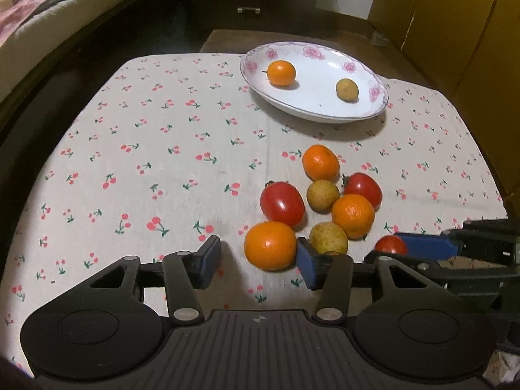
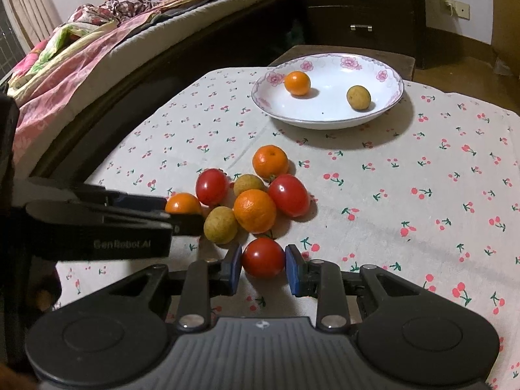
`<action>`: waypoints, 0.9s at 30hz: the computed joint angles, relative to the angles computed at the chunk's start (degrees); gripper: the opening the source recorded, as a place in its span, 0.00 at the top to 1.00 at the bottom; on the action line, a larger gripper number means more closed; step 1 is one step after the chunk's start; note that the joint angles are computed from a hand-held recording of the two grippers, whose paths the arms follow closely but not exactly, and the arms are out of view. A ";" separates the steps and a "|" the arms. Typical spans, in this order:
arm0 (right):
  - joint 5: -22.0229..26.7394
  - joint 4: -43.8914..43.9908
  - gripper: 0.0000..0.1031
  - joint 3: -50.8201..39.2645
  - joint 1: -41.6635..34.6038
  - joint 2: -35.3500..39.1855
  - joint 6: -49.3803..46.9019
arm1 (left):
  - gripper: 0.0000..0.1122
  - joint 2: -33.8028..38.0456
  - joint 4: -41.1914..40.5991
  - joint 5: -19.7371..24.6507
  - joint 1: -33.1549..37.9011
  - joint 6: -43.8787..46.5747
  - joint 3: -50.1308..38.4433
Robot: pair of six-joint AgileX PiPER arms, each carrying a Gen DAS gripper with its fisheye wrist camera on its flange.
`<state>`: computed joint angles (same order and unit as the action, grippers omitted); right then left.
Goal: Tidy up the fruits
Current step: 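Grasp another orange with the left tool while the right tool grasps a red tomato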
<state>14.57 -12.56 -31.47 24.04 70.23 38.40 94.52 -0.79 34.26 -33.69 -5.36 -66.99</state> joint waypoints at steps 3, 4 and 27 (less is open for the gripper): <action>-0.07 0.64 0.60 -0.10 -0.14 0.29 -0.68 | 0.48 0.76 0.57 -0.54 -0.32 -0.76 -0.25; -0.08 1.10 0.60 -0.12 -0.21 0.30 -1.19 | 0.48 0.84 1.28 -0.84 -0.56 -1.23 -0.22; -0.07 -1.91 0.60 0.06 0.40 0.27 0.76 | 0.43 -0.18 6.66 -0.15 -2.84 -5.31 1.21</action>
